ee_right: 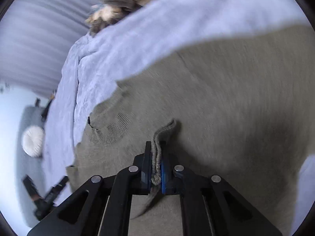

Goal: Fold small clothes

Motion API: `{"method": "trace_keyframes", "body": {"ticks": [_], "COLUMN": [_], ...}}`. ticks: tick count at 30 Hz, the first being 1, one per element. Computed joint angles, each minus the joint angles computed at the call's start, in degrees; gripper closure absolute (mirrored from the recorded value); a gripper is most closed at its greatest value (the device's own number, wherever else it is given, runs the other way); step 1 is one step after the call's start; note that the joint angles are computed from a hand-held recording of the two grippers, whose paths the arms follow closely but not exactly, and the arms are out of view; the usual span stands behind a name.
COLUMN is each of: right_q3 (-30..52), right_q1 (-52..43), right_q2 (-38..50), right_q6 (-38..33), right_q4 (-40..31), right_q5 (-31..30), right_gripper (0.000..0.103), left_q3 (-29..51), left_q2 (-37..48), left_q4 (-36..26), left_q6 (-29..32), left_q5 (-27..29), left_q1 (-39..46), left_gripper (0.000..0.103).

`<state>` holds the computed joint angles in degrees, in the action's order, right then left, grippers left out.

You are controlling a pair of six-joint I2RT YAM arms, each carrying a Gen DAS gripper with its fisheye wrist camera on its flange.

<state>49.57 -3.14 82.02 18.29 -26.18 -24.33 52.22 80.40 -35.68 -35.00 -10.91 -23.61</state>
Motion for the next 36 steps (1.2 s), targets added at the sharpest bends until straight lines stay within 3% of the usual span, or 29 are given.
{"method": "trace_keyframes", "body": {"ticks": [2, 6, 9, 11, 13, 15, 17, 19, 22, 24, 25, 26, 27, 28, 31, 33, 36], "right_q3": [2.43, 4.07, 4.25, 0.54, -2.17, -6.83, -10.87, -14.35, -16.05, -15.42, -15.08, -14.69, -13.89, -13.12, -9.83, -9.45, -8.79], "right_q1": [0.30, -5.10, -8.98, -11.10, -10.52, -5.95, 4.53, 15.60, 30.42, 35.10, 36.39, 37.15, 38.25, 39.14, 40.91, 39.00, 34.81], "right_q2": [0.58, 4.98, 8.83, 5.38, 1.23, -2.82, -3.85, -2.22, 6.05, 11.57, 13.59, 15.42, 17.56, 19.17, 21.03, 19.28, 12.42], "right_q6": [-2.21, -2.62, -1.37, -0.52, -0.10, 2.97, 10.27, 19.92, 36.77, 44.07, 46.59, 48.40, 50.25, 50.94, 45.34, 42.53, 32.36], "right_q4": [0.84, 0.92, -2.23, -1.94, -4.15, -3.77, 1.93, 12.21, 32.98, 41.75, 44.55, 46.83, 48.75, 49.83, 44.57, 40.56, 28.29], "right_q5": [3.68, 3.30, 4.08, 1.12, -4.14, -13.16, -18.13, -20.24, -17.71, -13.76, -12.13, -11.46, -11.19, -11.16, -10.17, -12.81, -13.14], "right_gripper": [0.096, 0.094, 0.082, 0.061, 0.055, 0.055, 0.055, 0.055, 0.055, 0.055, 0.060, 0.086, 0.097, 0.096, 0.096, 0.093, 0.054], "left_q3": [0.49, -0.15, -0.82, -1.05, -1.22, -1.24, -1.22, -1.32, -1.21, -1.15, -1.32, -1.63, -2.02, -2.34, -2.87, -3.57, -2.53], "left_q2": [0.45, 0.74, 1.11, 1.58, 2.05, 2.60, 2.90, 2.38, 0.61, -0.88, -1.76, -2.54, -3.08, -3.23, -2.53, -2.99, -0.88], "left_q4": [-0.42, -0.33, 0.07, 0.51, 0.97, 1.25, 1.20, 0.87, -0.70, -2.10, -2.51, -2.72, -2.79, -2.83, -3.01, -2.10, -0.31], "left_q6": [0.63, 0.86, 1.63, 2.91, 3.76, 3.98, 3.49, 2.62, 2.60, 3.59, 4.41, 5.06, 5.56, 5.92, 5.60, 5.25, 6.17], "left_q5": [-0.30, 0.63, 2.11, 4.06, 5.55, 5.91, 5.74, 5.20, 4.78, 4.76, 4.82, 4.68, 4.35, 4.02, 3.54, 4.94, 8.33], "left_q1": [0.09, 1.59, 2.81, 3.84, 4.64, 5.14, 5.41, 5.60, 6.58, 7.49, 7.99, 8.29, 8.38, 8.28, 7.40, 7.04, 7.42], "left_gripper": [0.015, 0.015, 0.015, 0.015, 0.015, 0.015, 0.015, 0.015, 0.015, 0.015, 0.015, 0.015, 0.015, 0.015, 0.015, 0.015, 0.015]}}
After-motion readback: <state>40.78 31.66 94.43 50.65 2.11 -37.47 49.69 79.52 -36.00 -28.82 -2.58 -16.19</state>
